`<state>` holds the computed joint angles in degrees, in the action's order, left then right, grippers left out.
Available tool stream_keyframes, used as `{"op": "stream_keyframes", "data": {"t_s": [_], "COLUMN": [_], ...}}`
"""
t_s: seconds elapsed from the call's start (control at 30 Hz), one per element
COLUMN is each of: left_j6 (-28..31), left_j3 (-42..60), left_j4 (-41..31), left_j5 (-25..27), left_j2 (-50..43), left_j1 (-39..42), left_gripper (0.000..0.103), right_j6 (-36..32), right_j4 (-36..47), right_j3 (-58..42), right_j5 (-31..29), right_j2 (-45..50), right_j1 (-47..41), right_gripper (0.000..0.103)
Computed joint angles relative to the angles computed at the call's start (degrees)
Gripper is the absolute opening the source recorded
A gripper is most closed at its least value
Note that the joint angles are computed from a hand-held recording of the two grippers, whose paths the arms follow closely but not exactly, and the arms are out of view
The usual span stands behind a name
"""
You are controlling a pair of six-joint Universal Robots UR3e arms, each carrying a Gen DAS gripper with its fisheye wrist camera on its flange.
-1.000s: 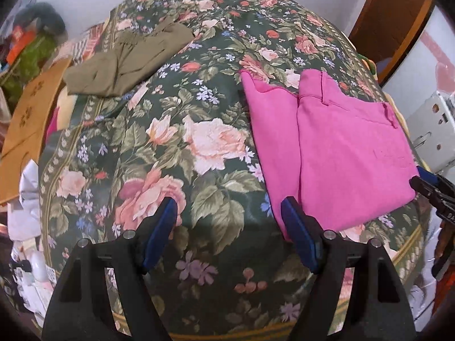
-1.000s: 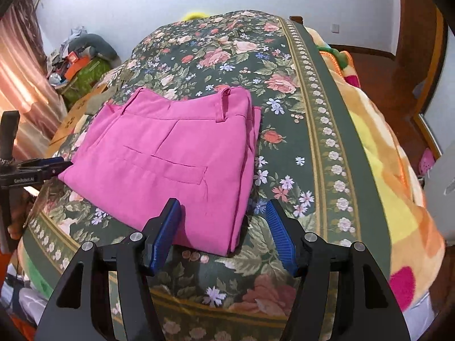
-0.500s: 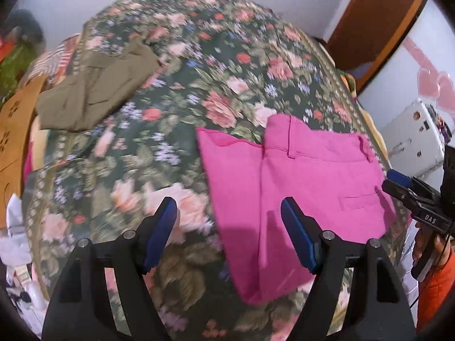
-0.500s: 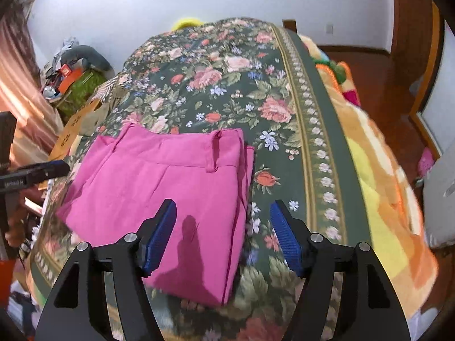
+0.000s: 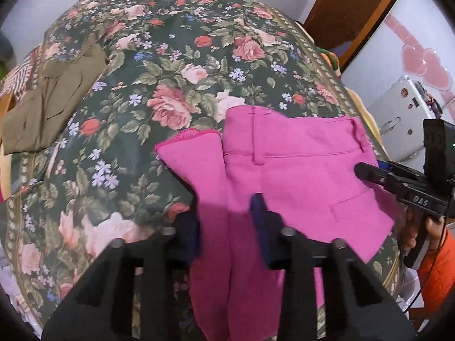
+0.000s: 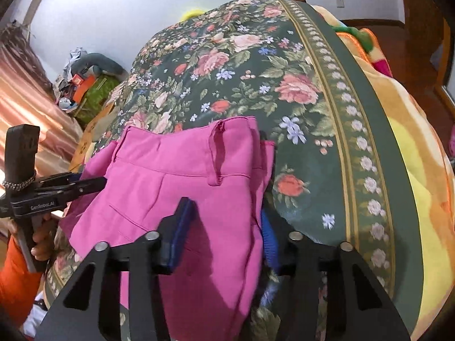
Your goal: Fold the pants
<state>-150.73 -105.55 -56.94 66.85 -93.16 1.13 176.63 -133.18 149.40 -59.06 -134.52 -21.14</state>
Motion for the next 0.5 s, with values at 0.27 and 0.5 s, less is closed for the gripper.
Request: {"op": "stream_keyframes", "data": {"t_s": [0.27,0.5], "left_j6": [-2.17,-1.41], "left_j3": [-0.70,-1.64], "left_j4": [4.43,4.99], "left_j5": [0.68,-0.28], "left_j2": [1.04,6.42], "left_j1": [0.18,2.50], "left_gripper": [0.008,0.004], "right_j6": [2.89,7.42], "right_j4": [-6.72,-13.37], "right_j3": [-3.36,-10.31], "right_j5": [-4.72,-11.48], "right_j2": [4.84,12.37], "right_j1": [4.31,13.79], "right_gripper": [0.013,0.011]}}
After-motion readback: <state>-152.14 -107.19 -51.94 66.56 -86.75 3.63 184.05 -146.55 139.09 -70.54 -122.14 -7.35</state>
